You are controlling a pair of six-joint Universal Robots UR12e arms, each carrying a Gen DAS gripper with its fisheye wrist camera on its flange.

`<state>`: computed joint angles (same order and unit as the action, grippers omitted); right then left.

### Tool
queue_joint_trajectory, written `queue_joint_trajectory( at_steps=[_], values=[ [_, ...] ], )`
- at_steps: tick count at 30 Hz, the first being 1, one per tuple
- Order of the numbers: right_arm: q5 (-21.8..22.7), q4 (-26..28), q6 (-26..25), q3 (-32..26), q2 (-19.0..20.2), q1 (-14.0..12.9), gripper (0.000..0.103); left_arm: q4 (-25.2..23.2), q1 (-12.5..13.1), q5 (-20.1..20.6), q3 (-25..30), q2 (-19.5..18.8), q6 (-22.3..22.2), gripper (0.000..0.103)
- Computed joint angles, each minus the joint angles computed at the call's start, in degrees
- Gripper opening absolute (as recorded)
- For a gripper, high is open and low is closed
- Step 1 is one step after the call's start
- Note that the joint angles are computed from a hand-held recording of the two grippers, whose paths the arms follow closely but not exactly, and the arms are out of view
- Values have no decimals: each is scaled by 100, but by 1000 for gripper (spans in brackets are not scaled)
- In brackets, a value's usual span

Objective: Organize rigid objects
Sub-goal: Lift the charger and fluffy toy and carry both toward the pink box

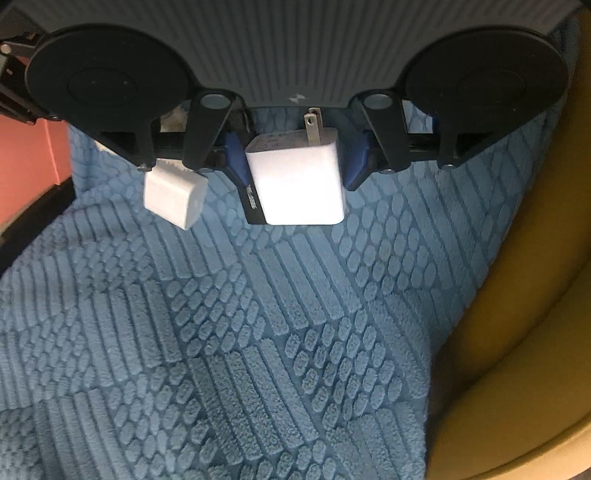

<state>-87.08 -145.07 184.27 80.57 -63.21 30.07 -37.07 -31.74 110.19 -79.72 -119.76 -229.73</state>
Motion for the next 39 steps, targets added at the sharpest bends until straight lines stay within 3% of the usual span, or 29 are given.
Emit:
queue_joint_trajectory(
  at_steps=[19, 39],
  values=[
    [-407, 219, 450, 797, -849, 144, 50, 55, -440, -257, -529, 598, -374, 59],
    [-690, 43, 708, 1301, -1709, 163, 50, 236, -872, 71, -578, 973, -311, 58]
  ],
)
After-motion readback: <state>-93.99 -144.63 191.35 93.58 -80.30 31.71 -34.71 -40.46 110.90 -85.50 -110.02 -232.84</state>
